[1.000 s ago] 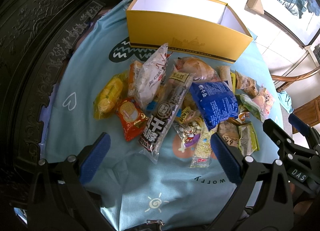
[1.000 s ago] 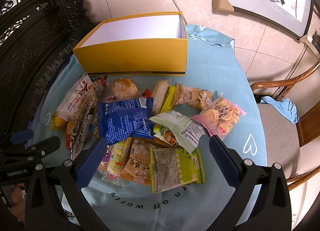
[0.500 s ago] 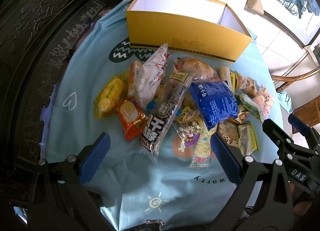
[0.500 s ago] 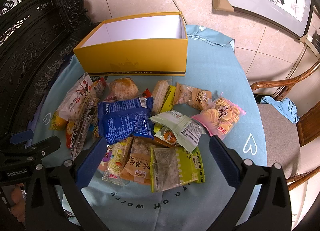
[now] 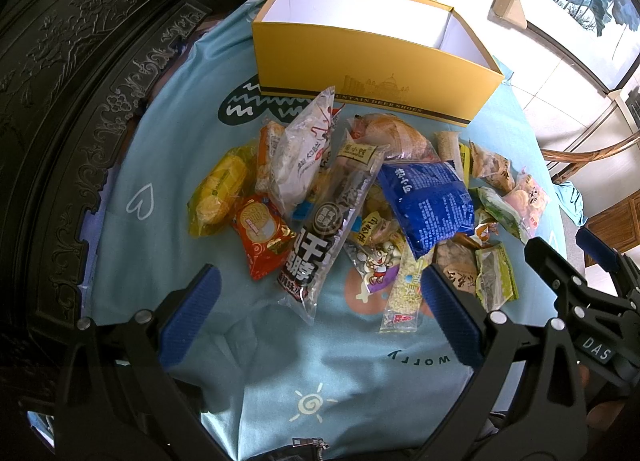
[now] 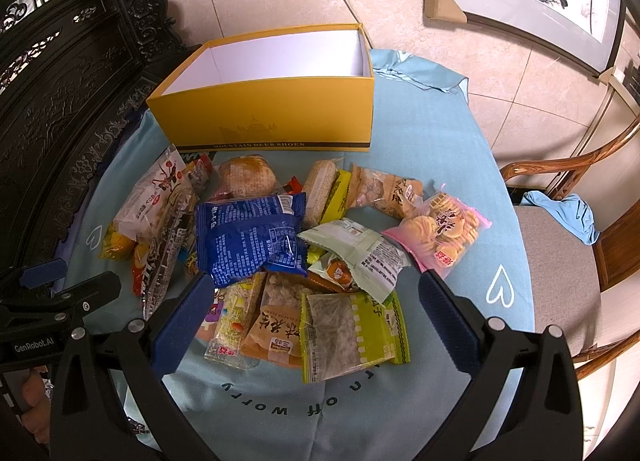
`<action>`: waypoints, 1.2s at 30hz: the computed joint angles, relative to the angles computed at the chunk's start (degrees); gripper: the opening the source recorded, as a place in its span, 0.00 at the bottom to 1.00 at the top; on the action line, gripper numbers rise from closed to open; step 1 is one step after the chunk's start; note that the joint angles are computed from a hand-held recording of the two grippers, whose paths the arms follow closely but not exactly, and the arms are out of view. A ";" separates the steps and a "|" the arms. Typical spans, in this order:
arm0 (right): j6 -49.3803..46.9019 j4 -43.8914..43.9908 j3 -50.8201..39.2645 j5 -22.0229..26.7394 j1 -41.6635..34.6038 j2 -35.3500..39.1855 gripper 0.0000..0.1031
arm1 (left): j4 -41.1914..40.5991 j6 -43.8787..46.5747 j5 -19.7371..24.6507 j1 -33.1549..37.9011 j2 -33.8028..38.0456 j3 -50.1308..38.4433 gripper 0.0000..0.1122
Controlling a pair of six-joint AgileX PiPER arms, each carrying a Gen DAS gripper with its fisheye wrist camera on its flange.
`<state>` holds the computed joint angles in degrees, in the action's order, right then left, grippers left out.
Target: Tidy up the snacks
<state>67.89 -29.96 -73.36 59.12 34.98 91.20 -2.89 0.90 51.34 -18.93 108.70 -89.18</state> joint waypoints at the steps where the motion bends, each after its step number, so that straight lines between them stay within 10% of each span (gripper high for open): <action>1: 0.06 -0.07 0.02 -0.01 0.01 -0.01 0.99 | -0.04 0.06 0.04 0.04 0.05 -0.06 0.90; 30: -13.29 7.51 6.38 -11.21 -13.63 3.24 0.99 | 1.64 0.16 11.53 -1.23 25.14 -27.19 0.89; 36: -15.21 9.19 5.27 -11.03 -13.92 4.58 0.99 | 1.52 2.05 10.47 -2.13 23.42 -22.12 0.56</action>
<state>52.67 -20.77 -68.09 48.09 21.06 95.79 -1.37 2.95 61.82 -21.06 132.12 -111.30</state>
